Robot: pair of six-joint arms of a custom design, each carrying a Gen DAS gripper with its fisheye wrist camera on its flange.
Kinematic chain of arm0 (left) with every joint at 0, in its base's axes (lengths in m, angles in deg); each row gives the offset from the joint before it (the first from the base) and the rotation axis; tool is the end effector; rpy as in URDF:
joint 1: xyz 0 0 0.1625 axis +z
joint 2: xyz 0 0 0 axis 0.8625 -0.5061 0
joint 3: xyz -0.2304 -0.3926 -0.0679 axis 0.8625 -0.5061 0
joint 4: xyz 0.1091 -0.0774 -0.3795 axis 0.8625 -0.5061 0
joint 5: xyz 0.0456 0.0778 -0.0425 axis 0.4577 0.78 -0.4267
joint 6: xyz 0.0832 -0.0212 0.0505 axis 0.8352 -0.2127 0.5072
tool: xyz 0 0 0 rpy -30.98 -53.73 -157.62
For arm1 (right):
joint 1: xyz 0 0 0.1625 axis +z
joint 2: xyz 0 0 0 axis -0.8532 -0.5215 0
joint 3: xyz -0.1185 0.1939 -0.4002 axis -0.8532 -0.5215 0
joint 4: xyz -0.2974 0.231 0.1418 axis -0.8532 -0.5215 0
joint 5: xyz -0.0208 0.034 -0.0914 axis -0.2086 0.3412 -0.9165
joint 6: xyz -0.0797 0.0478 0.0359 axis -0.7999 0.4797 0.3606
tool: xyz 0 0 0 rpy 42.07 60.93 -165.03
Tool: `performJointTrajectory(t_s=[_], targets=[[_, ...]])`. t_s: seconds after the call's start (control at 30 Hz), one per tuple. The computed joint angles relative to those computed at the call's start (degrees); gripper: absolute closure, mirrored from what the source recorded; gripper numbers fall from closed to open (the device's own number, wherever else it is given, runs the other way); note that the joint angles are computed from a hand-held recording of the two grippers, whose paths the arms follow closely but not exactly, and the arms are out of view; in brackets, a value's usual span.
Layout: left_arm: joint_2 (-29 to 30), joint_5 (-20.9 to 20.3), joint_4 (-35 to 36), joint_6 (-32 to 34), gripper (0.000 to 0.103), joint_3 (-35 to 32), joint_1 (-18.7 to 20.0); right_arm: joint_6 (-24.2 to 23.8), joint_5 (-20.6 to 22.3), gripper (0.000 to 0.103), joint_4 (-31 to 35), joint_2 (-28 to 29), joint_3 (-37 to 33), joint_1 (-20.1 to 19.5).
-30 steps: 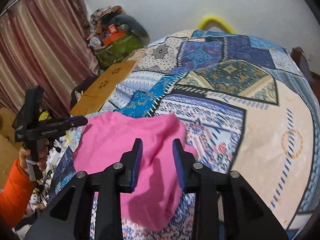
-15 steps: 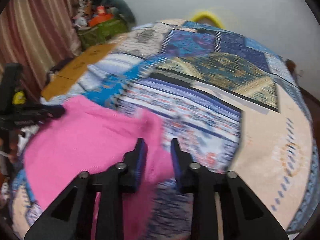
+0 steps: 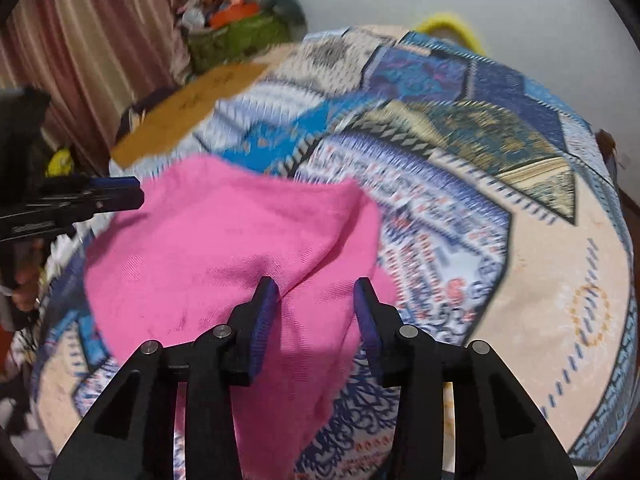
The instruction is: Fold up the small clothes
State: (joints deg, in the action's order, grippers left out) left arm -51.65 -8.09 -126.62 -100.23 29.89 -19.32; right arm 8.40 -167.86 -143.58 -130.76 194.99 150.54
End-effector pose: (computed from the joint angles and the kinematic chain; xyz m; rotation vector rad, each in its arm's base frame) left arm -0.3077 -0.5321 0.0516 0.0566 2.4234 -0.7331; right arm 0.1291 -0.5504 0.2682 1.2176 -2.5566 0.1549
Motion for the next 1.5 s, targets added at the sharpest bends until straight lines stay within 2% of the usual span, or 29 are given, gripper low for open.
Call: performJointTrajectory(t_s=[0.07,0.1,0.2,0.33,0.47,0.53,0.57,0.6,0.77,0.93,1.0,1.1,1.23,1.33,1.43,1.5], targets=[[1.21,-0.61,2.56,-0.83,0.072,-1.17,0.61,-0.01,0.95,0.069,-0.7,0.23,0.23,-0.54],[1.56,-1.42,2.57,-1.13,0.072,-1.23,1.01,0.45,1.5,0.08,0.9,0.3,-0.46,-0.81],[2.34,-1.19,0.82,-1.53,0.072,-0.85,1.27,0.16,1.71,0.094,2.56,0.3,-1.14,-0.96],[2.58,-0.55,0.34,-1.79,0.071,-0.47,1.02,-0.83,2.11,0.098,0.54,-0.66,-0.46,-1.38],[2.6,-0.31,1.06,-1.97,0.071,-0.35,0.91,0.68,3.33,0.101,-1.61,-1.54,0.11,-2.22],[2.62,-0.15,1.84,-2.33,0.071,-0.54,0.87,1.2,1.9,0.101,-4.46,-1.23,0.3,-2.5],[2.67,-0.01,2.3,-2.56,0.071,-0.68,0.84,2.31,1.13,0.103,-3.72,-1.09,-0.37,-2.74],[2.73,0.17,2.58,-2.77,0.071,-0.76,0.75,2.41,0.59,0.103,-4.46,-1.22,-0.47,-2.83],[2.22,-0.5,3.32,-2.89,0.072,-1.1,0.79,3.67,4.64,0.101,-1.22,-3.26,-2.02,-2.32],[0.8,1.31,1.26,-1.8,0.072,-0.43,-0.1,3.85,8.01,0.09,0.86,-2.25,-2.12,-0.32],[0.6,1.73,3.08,-1.78,0.072,-1.13,0.42,3.25,8.81,0.089,1.8,-1.02,-1.71,0.12],[0.45,3.37,10.6,-5.32,0.072,-2.77,2.05,3.07,5.2,0.089,-0.57,1.84,-1.03,0.63],[-1.32,4.26,10.39,-6.8,0.07,-1.49,2.74,3.93,0.37,0.088,-10.07,3.81,0.06,0.04],[-2.45,6.45,13.66,-8.54,0.07,-1.52,1.52,5.47,-2.97,0.088,-10.31,3.5,-1.49,0.27],[-4.14,8.3,12.45,-8.65,0.07,-0.46,-1.79,4.86,-1.31,0.088,-9.32,-0.21,-1.31,0.82],[-4.92,10.21,13.12,-9.55,0.07,-0.41,-4.84,4.29,1.75,0.083,-8.4,-3.91,-0.45,1.59]])
